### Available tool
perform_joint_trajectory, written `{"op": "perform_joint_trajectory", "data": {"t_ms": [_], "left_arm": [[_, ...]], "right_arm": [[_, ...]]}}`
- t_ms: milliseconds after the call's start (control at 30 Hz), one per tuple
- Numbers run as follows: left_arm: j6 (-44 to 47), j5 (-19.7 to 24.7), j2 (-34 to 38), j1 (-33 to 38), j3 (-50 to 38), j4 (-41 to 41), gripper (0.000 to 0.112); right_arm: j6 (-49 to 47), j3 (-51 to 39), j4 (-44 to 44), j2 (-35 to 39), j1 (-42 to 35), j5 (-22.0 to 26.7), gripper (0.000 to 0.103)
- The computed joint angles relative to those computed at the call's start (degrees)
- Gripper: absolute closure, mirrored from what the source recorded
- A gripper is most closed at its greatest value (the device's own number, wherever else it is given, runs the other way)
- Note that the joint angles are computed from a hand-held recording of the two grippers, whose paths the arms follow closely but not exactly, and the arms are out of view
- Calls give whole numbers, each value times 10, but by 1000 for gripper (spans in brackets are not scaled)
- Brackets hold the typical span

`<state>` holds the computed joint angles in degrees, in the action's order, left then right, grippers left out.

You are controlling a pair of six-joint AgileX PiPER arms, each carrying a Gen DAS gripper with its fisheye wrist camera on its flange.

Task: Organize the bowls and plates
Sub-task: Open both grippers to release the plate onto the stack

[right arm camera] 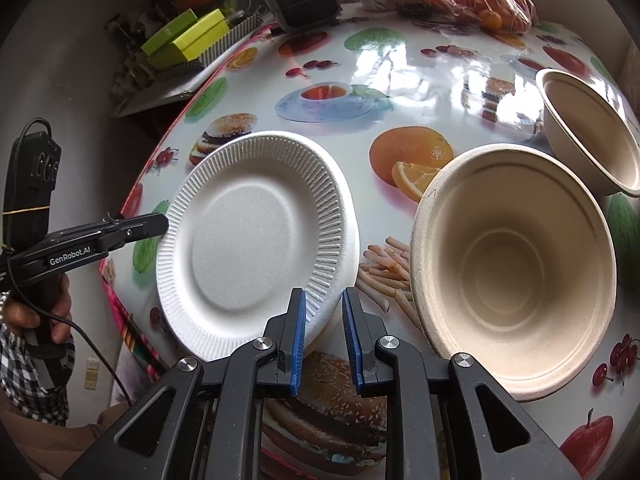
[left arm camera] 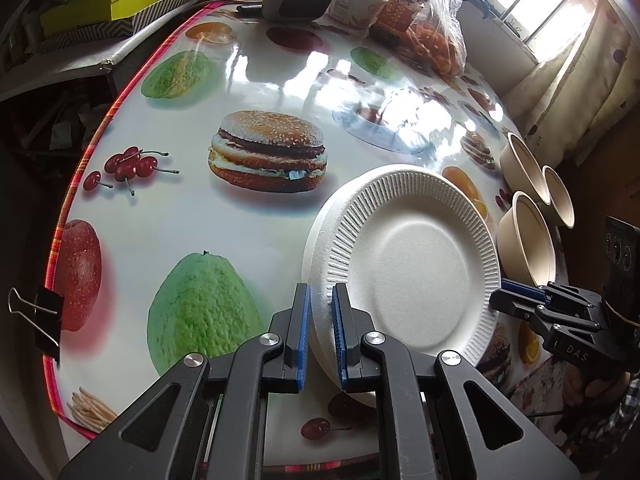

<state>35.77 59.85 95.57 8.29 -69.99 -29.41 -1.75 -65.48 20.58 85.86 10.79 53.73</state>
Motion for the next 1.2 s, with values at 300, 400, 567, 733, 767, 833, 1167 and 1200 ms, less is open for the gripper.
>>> {"op": "perform_joint_trajectory", "data": {"t_ms": [300, 400, 567, 733, 767, 833, 1167, 1200], "left_arm": [[3, 1, 0, 3, 1, -4, 101], [6, 2, 1, 4, 1, -8, 101], [24, 7, 1, 16, 4, -30, 94], [38, 13, 0, 31, 9, -49, 77], [40, 14, 0, 35, 10, -55, 77], [49, 17, -1, 45, 13, -67, 77], [75, 44, 13, 78, 24, -107, 77], [78, 47, 13, 82, 28, -111, 77]], "right_arm": [[3, 2, -2, -2, 5, -1, 80], [5, 2, 0, -1, 6, -1, 77], [8, 5, 3, -5, 8, -5, 63], [1, 16, 14, -13, 5, -10, 59], [4, 20, 12, -15, 7, -13, 58], [3, 29, 17, -18, 7, -18, 58], [0, 60, 46, -38, -3, -34, 55], [-3, 65, 51, -41, -6, -35, 55]]}}
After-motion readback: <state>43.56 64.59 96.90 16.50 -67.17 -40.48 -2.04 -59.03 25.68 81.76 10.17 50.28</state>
